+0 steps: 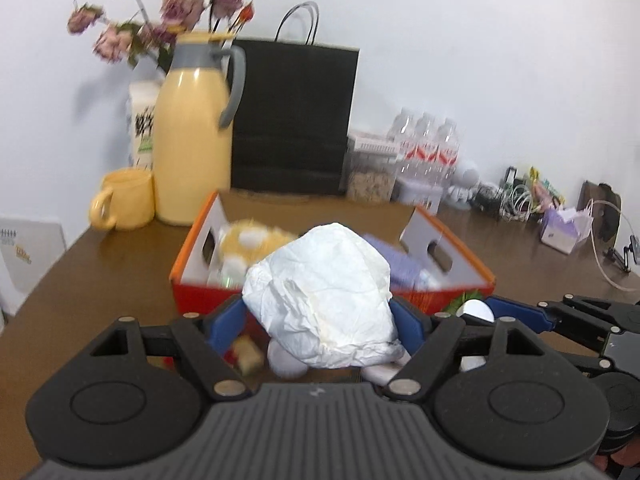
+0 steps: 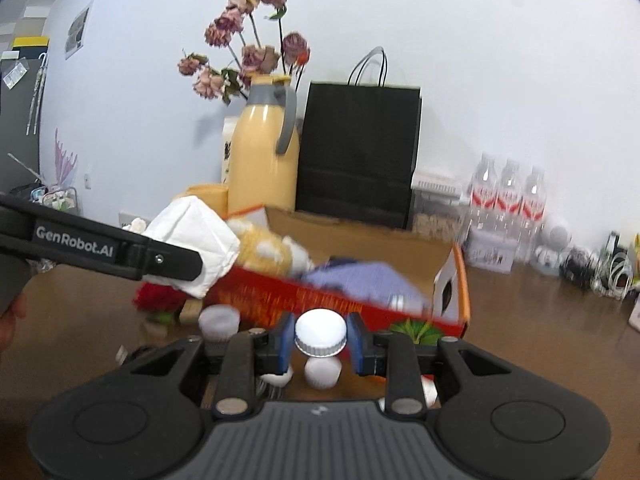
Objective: Organize objects
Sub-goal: 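Carry the cap and white bag into the box and open both grippers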
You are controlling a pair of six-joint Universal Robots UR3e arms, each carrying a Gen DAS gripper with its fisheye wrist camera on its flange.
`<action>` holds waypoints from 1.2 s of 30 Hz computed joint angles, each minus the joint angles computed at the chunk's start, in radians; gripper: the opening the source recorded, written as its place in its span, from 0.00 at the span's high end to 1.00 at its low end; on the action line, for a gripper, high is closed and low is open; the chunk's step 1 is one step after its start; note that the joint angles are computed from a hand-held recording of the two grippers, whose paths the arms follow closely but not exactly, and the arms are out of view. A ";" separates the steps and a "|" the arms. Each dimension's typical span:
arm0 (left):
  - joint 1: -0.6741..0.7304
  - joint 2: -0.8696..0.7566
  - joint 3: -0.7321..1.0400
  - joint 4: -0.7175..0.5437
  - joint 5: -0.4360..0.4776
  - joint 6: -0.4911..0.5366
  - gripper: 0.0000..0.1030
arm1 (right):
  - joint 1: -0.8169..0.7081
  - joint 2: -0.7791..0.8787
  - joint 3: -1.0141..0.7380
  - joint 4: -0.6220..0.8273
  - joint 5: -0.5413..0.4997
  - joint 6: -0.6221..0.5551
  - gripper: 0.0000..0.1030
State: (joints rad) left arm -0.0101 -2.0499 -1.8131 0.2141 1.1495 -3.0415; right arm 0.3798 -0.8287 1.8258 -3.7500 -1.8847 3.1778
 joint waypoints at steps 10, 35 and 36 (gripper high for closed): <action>-0.086 -0.256 0.494 -0.156 0.081 -0.070 0.22 | -0.090 0.083 -0.314 0.188 0.024 -0.014 0.74; -0.160 -0.799 1.435 -0.560 0.226 -0.065 0.00 | -0.220 0.365 -0.885 0.601 0.121 0.041 0.48; -0.159 -0.796 1.431 -0.560 0.230 -0.075 0.00 | -0.222 0.363 -0.881 0.599 0.119 0.047 0.25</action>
